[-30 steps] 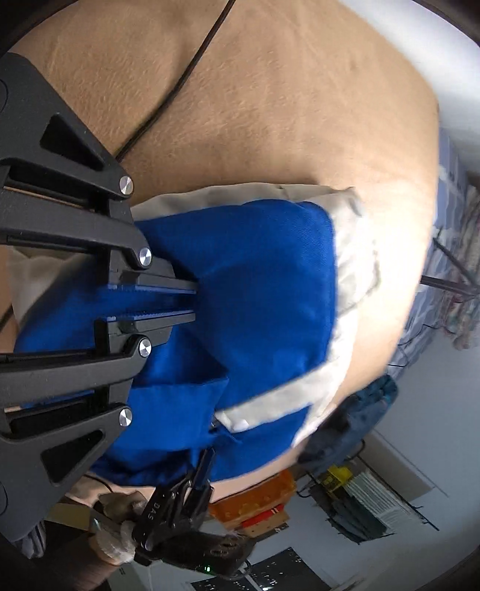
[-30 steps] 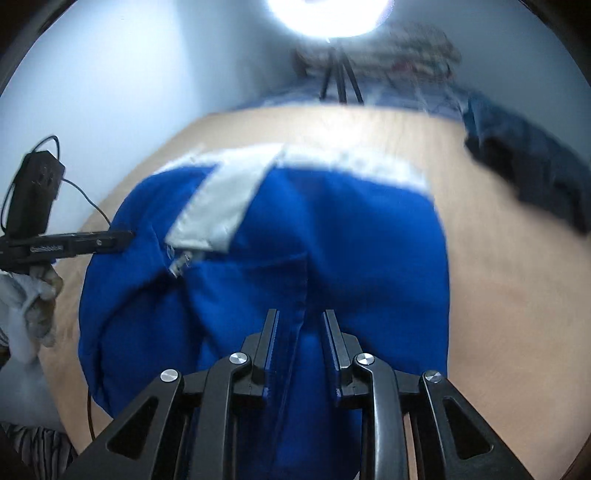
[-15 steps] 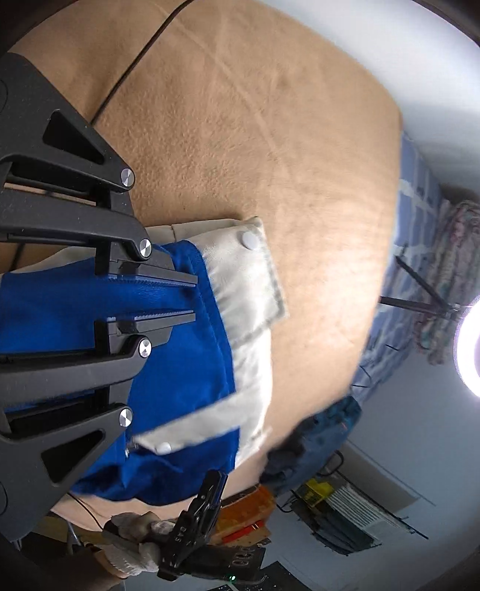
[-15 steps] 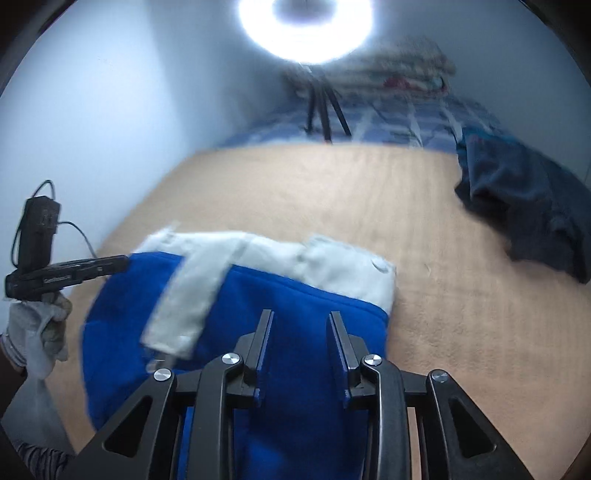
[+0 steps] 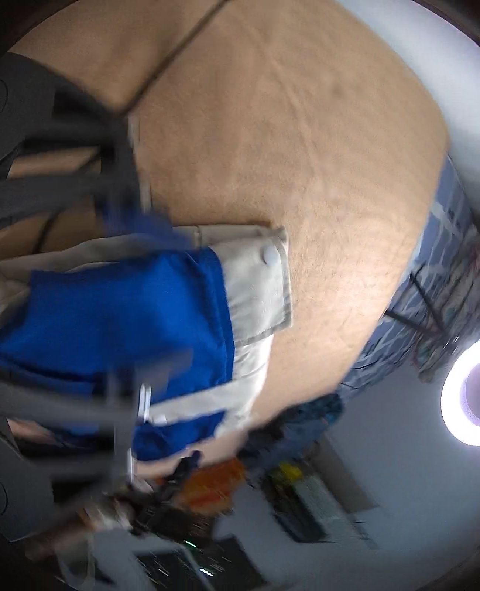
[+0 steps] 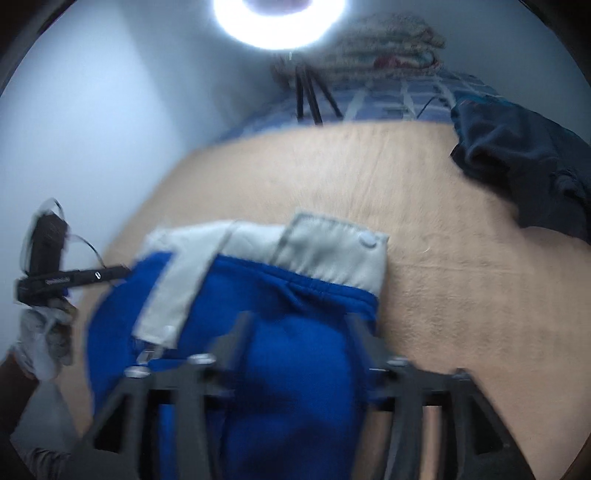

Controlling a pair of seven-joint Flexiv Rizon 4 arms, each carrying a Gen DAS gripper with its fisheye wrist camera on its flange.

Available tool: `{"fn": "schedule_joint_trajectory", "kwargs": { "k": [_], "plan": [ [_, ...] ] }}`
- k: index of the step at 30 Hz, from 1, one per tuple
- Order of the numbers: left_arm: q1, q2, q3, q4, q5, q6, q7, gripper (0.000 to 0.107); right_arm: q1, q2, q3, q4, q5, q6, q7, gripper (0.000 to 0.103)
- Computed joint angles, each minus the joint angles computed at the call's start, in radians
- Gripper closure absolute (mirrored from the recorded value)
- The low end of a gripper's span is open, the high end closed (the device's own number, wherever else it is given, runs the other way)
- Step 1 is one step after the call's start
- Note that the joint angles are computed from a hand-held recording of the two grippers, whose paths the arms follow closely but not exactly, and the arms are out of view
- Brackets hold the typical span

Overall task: Fold large clothes
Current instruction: 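Grasp the folded jacket bundle with both tools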

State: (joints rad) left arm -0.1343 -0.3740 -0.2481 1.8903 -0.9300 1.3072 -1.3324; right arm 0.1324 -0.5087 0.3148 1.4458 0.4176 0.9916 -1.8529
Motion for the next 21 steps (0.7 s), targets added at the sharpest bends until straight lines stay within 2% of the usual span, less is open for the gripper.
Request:
{"fn": "schedule_joint_trajectory", "kwargs": {
  "k": [1, 3, 7, 10, 14, 21],
  "plan": [
    [0.024, 0.015, -0.035, 0.022, -0.079, 0.004, 0.043, 0.025, -0.024, 0.011, 0.017, 0.010, 0.034, 0.009, -0.020, 0.017],
    [0.062, 0.043, -0.090, 0.057, -0.300, -0.031, 0.164, 0.025, -0.080, 0.032, 0.043, 0.019, 0.107, -0.029, -0.058, 0.017],
    [0.057, 0.041, -0.084, 0.067, -0.517, -0.114, 0.250, 0.025, -0.127, 0.040, 0.029, 0.016, 0.195, -0.136, -0.074, 0.017],
    [0.032, 0.025, -0.057, 0.063, -0.553, -0.150, 0.264, 0.025, -0.156, 0.001, 0.018, -0.039, 0.263, -0.256, -0.076, 0.017],
    [-0.007, -0.001, -0.028, 0.039, -0.625, -0.184, 0.317, 0.025, -0.170, -0.033, 0.011, -0.073, 0.327, -0.345, -0.081, 0.017],
    [-0.058, -0.049, 0.033, -0.013, -0.562, -0.213, 0.311, 0.036, -0.187, -0.094, 0.022, -0.137, 0.425, -0.440, -0.113, 0.018]
  ]
}}
